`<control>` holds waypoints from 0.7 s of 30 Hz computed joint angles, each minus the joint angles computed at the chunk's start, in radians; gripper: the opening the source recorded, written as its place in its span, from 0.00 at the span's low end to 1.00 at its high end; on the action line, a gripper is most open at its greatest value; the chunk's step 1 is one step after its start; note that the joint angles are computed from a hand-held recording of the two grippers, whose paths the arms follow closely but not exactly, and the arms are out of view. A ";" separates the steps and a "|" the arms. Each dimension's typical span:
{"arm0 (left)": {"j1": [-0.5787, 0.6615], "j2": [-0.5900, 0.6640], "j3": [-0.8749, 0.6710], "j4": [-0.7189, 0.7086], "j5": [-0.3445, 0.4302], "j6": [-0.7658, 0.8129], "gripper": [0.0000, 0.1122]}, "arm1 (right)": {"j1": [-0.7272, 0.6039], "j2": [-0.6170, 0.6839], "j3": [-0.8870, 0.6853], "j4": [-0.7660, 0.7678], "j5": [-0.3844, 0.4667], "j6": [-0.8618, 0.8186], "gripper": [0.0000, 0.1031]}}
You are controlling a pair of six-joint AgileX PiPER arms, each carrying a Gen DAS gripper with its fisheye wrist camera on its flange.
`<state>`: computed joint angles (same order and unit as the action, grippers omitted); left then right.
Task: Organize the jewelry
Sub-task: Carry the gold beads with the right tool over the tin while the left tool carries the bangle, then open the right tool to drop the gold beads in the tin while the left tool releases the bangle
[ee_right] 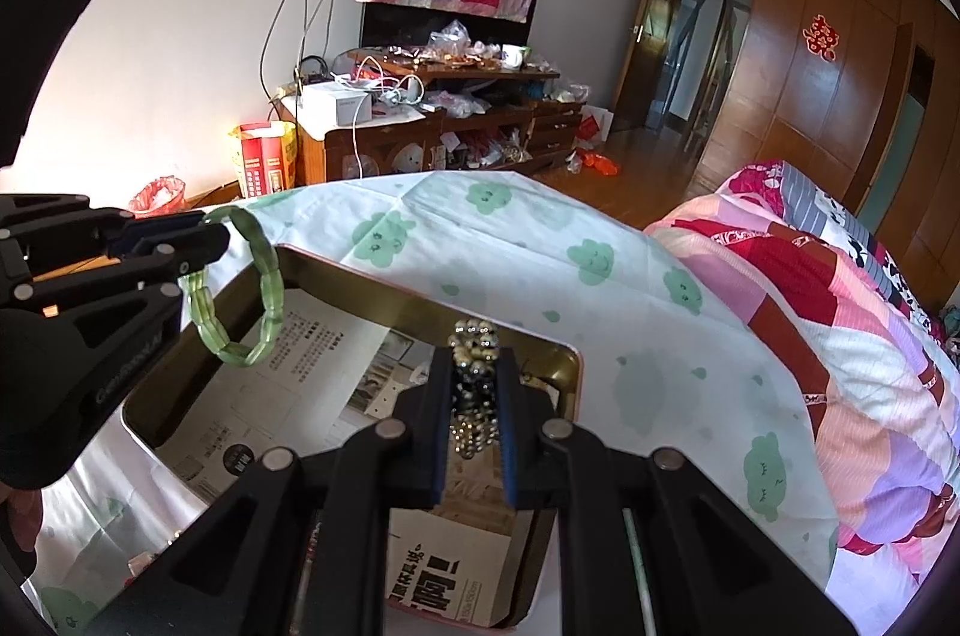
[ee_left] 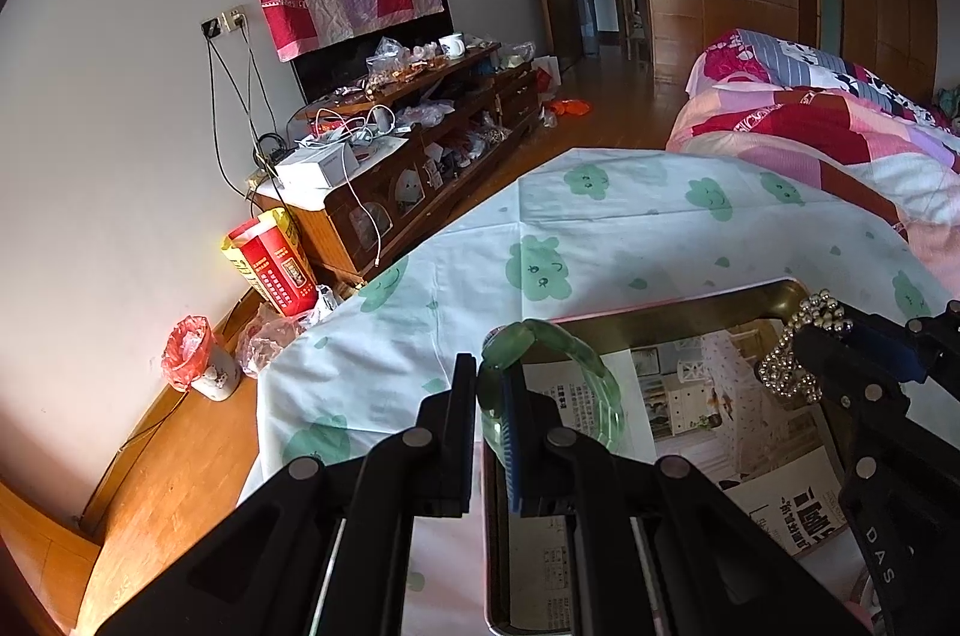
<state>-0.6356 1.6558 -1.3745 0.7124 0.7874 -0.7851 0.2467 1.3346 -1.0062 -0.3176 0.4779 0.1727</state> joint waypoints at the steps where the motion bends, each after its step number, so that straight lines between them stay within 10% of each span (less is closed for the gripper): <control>1: 0.000 0.003 0.001 0.004 0.002 -0.004 0.07 | 0.000 0.003 -0.001 0.002 0.001 -0.002 0.15; 16: 0.014 0.020 -0.008 -0.057 0.002 0.062 0.09 | -0.014 0.022 -0.007 0.041 0.006 -0.038 0.15; 18: 0.018 0.022 -0.012 -0.071 0.008 0.070 0.15 | -0.017 0.021 0.000 0.047 0.003 -0.044 0.16; 21: -0.005 0.013 -0.001 0.002 0.026 0.006 0.60 | -0.017 0.017 0.011 0.024 -0.004 -0.021 0.32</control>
